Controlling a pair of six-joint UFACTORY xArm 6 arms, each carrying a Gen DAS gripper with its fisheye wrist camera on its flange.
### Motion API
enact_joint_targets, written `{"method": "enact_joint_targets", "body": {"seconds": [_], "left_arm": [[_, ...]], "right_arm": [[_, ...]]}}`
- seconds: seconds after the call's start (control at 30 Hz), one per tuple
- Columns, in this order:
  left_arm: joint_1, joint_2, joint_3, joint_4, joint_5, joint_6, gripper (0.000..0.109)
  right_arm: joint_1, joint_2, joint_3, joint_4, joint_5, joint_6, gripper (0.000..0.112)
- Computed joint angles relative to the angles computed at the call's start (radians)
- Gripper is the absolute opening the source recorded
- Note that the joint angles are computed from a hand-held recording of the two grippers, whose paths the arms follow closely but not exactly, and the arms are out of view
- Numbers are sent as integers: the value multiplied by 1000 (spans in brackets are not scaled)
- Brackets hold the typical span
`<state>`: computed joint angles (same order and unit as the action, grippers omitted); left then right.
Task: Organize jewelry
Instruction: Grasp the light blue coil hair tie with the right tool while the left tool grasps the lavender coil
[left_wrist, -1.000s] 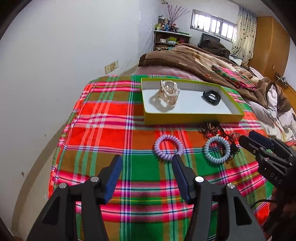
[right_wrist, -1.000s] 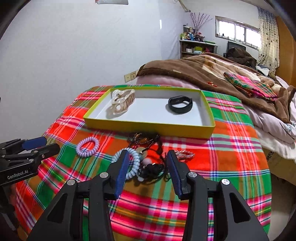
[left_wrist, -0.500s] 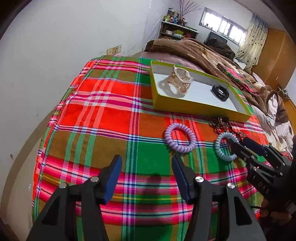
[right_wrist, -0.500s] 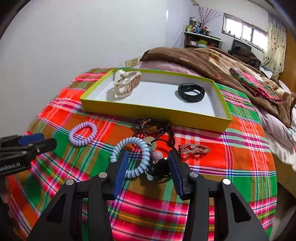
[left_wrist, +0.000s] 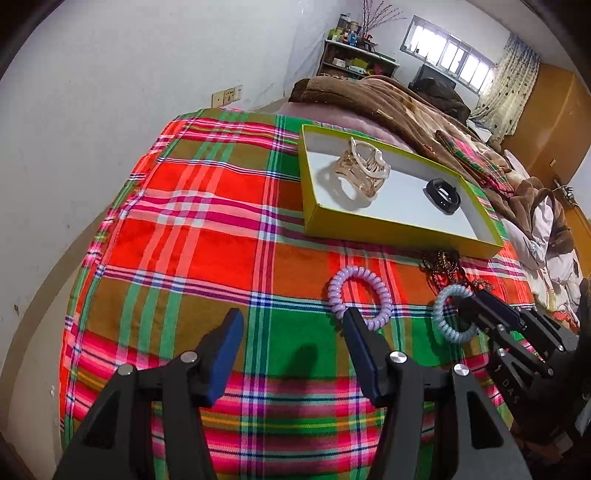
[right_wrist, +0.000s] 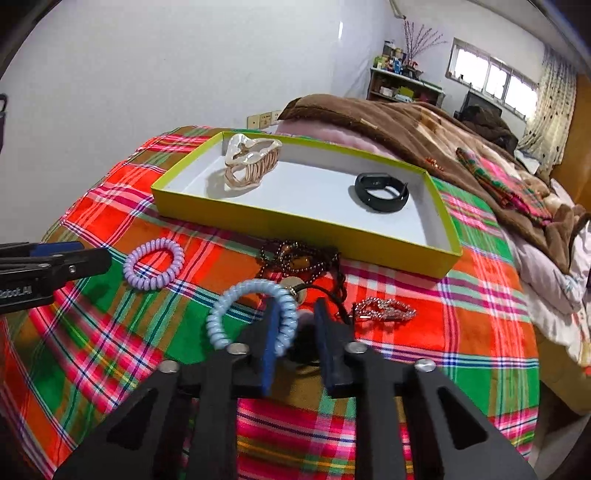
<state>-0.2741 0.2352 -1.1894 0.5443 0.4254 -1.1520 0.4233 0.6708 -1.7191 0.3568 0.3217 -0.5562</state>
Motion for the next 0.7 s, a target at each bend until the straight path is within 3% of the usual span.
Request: {"method": "enact_joint_targets", "body": {"seconds": [0.27, 0.7], "left_arm": [[0, 55, -70, -48, 46, 54, 58], [-23, 140, -199, -5, 170, 72, 58]], "right_arm": [[-12, -11, 2, 100, 8, -63, 10], [-25, -73, 46, 323, 0, -236, 10]]}}
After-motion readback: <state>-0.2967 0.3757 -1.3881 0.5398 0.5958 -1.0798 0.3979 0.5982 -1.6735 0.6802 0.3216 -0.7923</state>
